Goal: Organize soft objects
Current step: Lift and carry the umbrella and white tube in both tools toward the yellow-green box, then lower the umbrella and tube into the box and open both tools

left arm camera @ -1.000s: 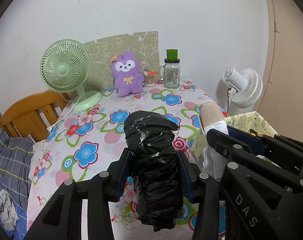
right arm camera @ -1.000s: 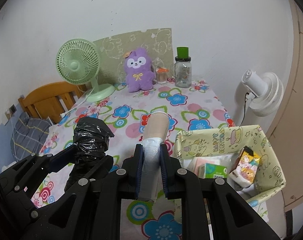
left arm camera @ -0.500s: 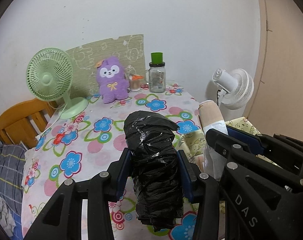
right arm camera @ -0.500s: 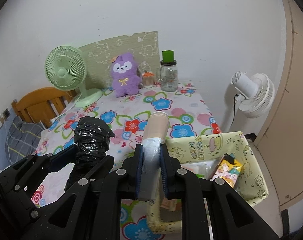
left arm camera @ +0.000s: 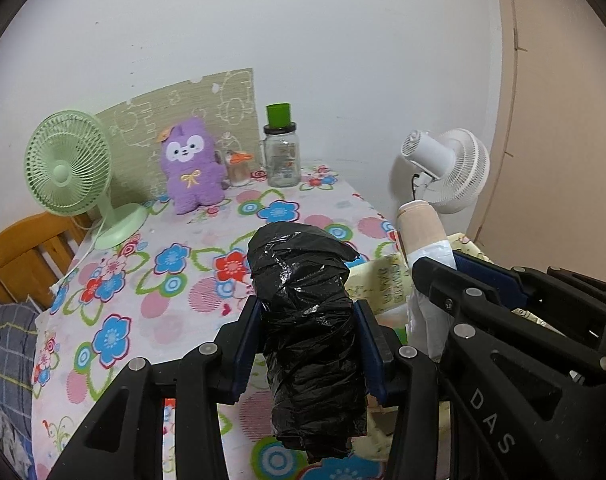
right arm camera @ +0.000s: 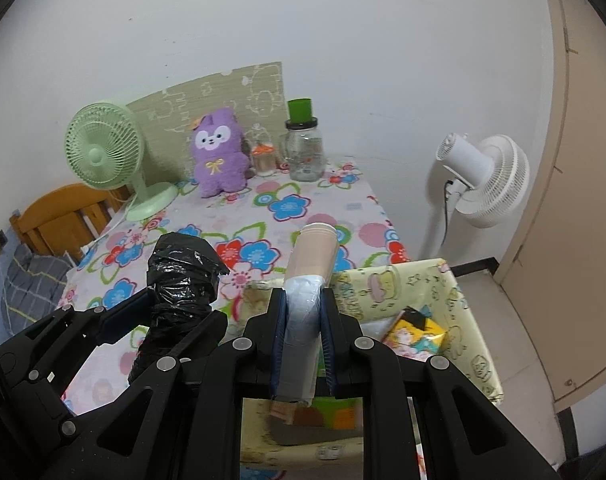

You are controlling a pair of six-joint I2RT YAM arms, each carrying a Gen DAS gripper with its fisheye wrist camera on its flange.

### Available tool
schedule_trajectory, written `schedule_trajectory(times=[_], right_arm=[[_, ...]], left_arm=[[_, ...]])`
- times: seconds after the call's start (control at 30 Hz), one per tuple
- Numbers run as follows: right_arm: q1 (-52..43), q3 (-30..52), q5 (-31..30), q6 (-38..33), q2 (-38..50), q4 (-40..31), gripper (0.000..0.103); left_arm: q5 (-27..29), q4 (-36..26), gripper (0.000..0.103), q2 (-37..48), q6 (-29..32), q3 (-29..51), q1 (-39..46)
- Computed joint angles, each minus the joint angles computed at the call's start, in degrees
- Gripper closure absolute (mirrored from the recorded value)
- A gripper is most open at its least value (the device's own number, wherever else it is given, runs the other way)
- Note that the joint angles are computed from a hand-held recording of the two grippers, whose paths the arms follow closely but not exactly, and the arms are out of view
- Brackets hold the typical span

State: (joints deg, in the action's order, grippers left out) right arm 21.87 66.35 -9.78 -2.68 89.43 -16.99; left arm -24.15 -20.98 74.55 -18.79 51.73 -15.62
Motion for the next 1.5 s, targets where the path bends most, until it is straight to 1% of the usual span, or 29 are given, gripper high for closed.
schedule_trajectory(times=[0.23,0.53,0.83,0.87,0.93,0.97,1.0,1.27,1.37,1.47,1.5], right_arm=[[-3.51,0.82,-0.76,-0.98,1.13,-0.18,0.083],[-6.53,2.57,-1.12,-1.12,4.66,-0.29,0.083],[-8.37,4.93,0.01,-0.90,8.85,-0.47,0.083],[-8.51,5.25,-0.13,-0.88,9.33,-0.59,0.083],[-8.74,6.00,-0.45,-0.78,10.38,-1.08,0.083],[-8.85,6.35,-0.70,-0.72,10.87,-1.29,0.083],[-8.96,6.67,-1.07,-0.55,11.36,-1.41,0.083],[-8.11,8.87,-2.02,-0.31,14.18,-3.00,0.082],[-7.62,9.26,-2.67,-0.46,14.59,-3.59,0.079],[-7.18,9.24,-2.06,-0.27,14.63,-3.61,0.067],[-7.12,9.15,-2.20,0.01,14.58,-3.60,0.058]], left_arm=[[0.16,1.12,0.056,4.25,0.06,2.75,-2.14],[0.38,1.89,0.056,10.22,1.16,6.39,-3.51],[3.30,2.37,0.054,16.15,1.70,10.10,-3.39],[3.48,2.48,0.051,16.38,1.77,10.15,-3.43],[3.63,2.51,0.041,17.03,1.79,10.38,-3.43],[3.18,2.43,0.034,17.45,1.68,10.57,-3.48],[2.65,2.21,0.030,17.81,1.52,10.76,-3.53],[2.67,1.10,0.019,17.86,1.93,10.66,-3.39],[2.31,0.60,0.017,17.53,1.81,10.39,-3.17],[1.90,-0.08,0.016,17.18,1.48,10.18,-2.77],[1.86,-0.16,0.016,16.90,1.32,9.93,-2.66]])
